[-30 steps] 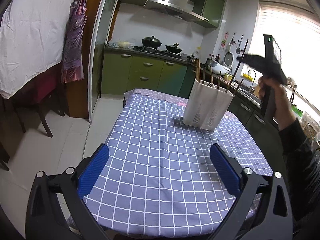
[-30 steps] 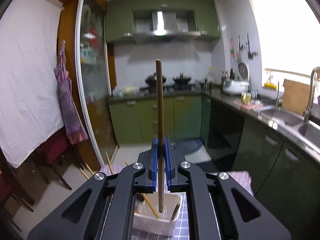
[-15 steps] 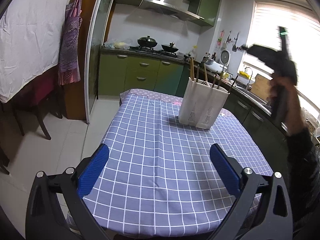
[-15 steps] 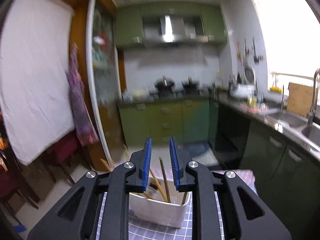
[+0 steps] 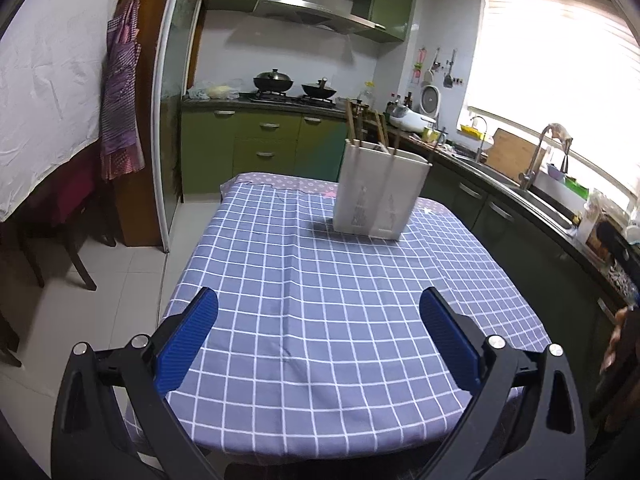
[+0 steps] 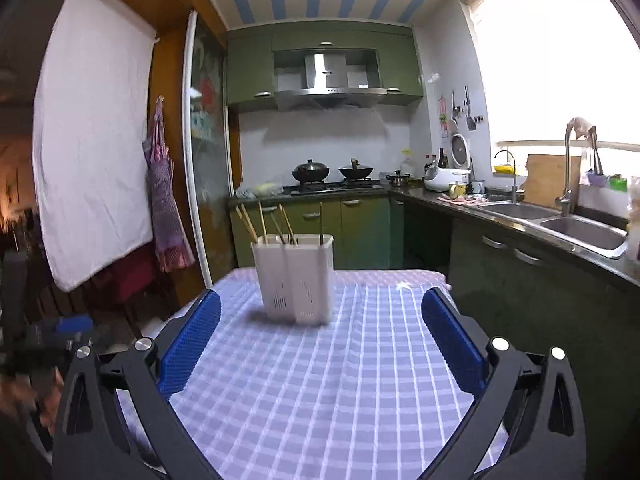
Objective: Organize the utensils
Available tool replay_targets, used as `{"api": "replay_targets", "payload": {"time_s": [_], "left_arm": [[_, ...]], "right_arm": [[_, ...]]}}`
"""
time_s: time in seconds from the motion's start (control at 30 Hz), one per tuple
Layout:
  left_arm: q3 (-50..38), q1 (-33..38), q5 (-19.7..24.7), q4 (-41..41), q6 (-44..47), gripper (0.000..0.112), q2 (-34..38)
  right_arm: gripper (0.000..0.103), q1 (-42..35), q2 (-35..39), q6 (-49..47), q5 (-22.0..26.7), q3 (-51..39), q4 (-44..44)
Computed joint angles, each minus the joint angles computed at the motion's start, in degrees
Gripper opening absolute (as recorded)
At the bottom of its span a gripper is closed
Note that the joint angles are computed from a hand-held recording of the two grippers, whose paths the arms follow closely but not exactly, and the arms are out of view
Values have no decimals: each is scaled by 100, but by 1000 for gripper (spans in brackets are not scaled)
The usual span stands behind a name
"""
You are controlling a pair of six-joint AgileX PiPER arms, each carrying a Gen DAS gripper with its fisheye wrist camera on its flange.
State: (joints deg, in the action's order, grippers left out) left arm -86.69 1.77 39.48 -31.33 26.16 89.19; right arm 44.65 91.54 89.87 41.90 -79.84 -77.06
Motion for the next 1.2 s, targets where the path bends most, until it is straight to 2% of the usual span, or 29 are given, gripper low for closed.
{"api": "replay_targets", "payload": {"time_s": [0.2, 0.4, 0.5, 0.7, 1.07, 1.2], "left_arm": [[385, -153, -236, 219, -36, 96, -653], [643, 48, -281, 3, 231, 96, -1209], [763, 120, -343, -12, 386, 96, -1417], [828, 331, -270, -154, 512, 96, -1540], [832, 262, -200, -12, 546, 96, -1581], [791, 287, -162, -42, 501, 96, -1598]], "right_arm": [[99, 685, -718, 856, 400, 824, -764], [99, 1271, -955, 703, 1050, 872, -513], [99, 1393, -987, 563, 1202, 781, -373], [99, 1766, -897, 351, 1719, 524, -370], [99, 1999, -808, 65, 2159, 274, -387], [99, 2006, -826, 50, 2164, 280, -361]]}}
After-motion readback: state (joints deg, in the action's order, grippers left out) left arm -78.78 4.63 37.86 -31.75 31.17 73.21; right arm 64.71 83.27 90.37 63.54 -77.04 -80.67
